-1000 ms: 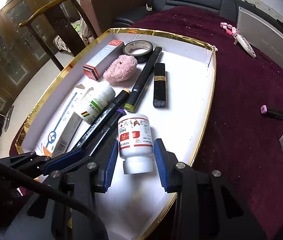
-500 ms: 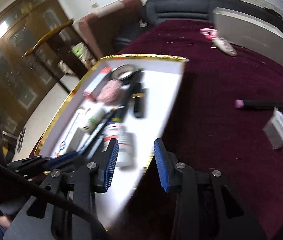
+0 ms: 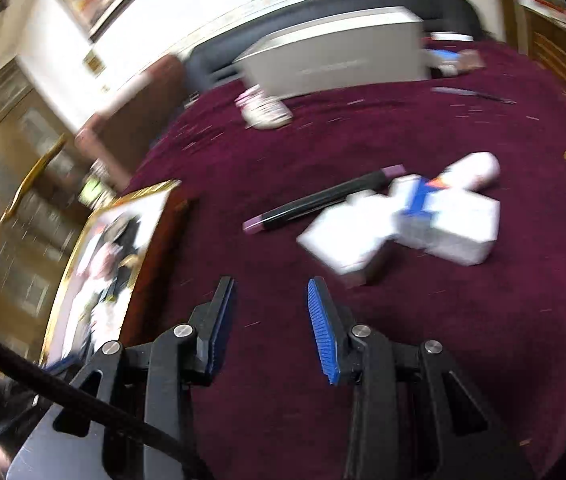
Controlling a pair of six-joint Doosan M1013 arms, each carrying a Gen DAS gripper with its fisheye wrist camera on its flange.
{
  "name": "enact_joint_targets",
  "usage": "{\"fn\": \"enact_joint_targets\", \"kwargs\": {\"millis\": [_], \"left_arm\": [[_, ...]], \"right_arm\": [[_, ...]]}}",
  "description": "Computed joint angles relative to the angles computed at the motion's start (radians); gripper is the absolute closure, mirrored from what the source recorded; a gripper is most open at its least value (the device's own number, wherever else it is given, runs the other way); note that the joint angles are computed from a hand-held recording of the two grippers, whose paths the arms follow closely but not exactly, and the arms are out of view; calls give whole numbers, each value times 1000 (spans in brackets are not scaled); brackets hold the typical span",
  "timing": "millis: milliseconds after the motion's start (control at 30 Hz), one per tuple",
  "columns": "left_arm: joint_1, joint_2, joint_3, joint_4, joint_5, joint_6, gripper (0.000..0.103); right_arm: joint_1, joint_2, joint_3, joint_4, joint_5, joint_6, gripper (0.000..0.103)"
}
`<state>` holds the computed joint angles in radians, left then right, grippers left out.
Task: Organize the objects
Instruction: 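Grasp the blue-white medicine box with the right gripper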
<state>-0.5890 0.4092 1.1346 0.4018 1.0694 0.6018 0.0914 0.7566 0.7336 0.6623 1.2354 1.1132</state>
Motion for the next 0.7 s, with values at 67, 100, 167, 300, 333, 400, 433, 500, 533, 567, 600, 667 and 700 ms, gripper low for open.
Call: {"fn": "enact_joint_targets", "kwargs": {"millis": [67, 100, 167, 300, 333, 400, 433, 500, 533, 567, 600, 667, 700], "left_arm": [[-7, 19, -28, -21, -7, 46, 91], [-11, 29, -41, -33, -13, 70, 91], [-16, 54, -73, -69, -21, 126, 91], [-24, 100, -136, -127, 0, 205, 91], [-26, 112, -151, -140, 6, 224, 91], [-29, 123, -168, -151, 14, 241, 91], [-30, 131, -180, -157, 23, 253, 91], [-30, 135, -187, -158, 28, 260, 91], [-28, 137, -191, -158, 31, 260, 91], [-26, 138, -194, -158, 33, 257, 91], [-23, 140, -198, -159, 33, 251, 91], [-20, 142, -204, -158, 35, 241, 91], [-17, 147, -215, -160, 44, 237, 91]], "right_arm": [[-16, 24, -46, -32, -20, 62, 68], [-21, 32, -63, -55, -37, 85, 68], [-24, 54, -109, -128, -80, 133, 65], [-36, 173, -311, -180, -6, 247, 64], [-39, 227, -405, -176, 56, 276, 64], [-47, 317, -559, -125, 156, 315, 64], [-49, 360, -635, -101, 206, 338, 62], [-59, 379, -661, -18, 273, 362, 58], [-62, 359, -621, 19, 292, 344, 58], [-63, 327, -559, 47, 293, 300, 56], [-62, 307, -528, 64, 324, 233, 53], [-43, 220, -389, -26, 265, 97, 53], [-35, 189, -337, -66, 202, 53, 51]]}}
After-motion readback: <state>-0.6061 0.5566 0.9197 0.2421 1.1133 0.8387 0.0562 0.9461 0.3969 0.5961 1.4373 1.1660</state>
